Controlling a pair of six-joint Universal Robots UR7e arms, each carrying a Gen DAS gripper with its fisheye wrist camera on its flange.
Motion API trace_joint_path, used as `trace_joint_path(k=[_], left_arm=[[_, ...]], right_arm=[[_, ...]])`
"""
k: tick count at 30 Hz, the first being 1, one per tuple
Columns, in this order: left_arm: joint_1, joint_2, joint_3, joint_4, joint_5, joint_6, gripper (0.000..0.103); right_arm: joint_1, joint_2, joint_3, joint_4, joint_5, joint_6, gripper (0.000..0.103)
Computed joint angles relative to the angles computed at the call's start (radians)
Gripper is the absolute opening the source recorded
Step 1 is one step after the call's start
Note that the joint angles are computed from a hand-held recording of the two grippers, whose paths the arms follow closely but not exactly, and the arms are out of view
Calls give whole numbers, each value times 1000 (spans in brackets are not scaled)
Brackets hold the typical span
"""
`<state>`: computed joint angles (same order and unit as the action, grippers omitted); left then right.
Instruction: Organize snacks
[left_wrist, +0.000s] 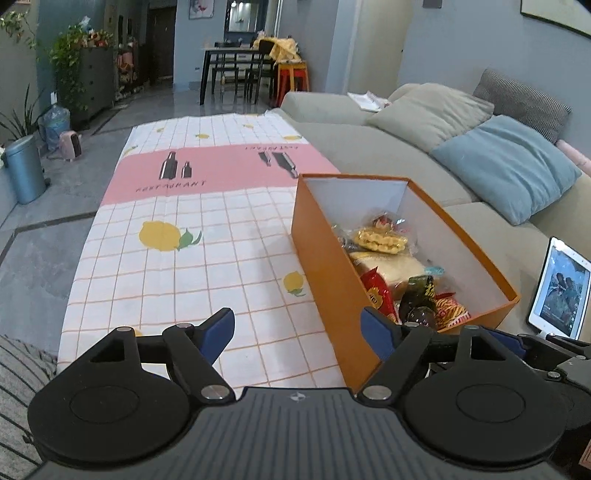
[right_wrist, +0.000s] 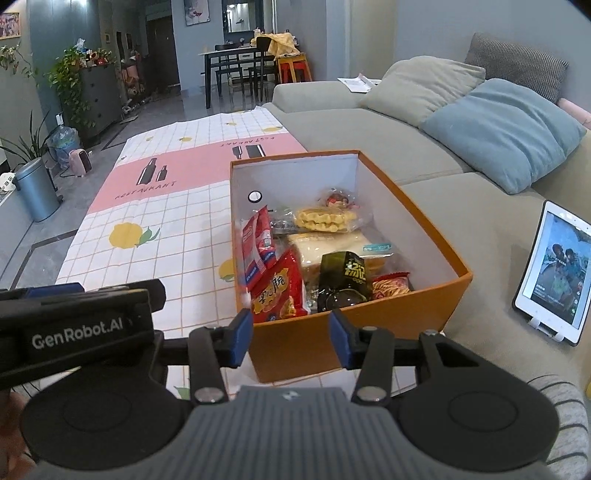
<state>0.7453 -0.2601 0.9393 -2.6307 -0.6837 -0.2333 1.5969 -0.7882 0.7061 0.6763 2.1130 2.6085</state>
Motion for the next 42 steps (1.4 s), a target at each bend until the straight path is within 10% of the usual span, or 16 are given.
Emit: trace_joint_path(k=[42], left_arm=[[8,-2,-17,74,-33,-41,92]], right_arm=[[-14,10,-22,26,-1,32,44]])
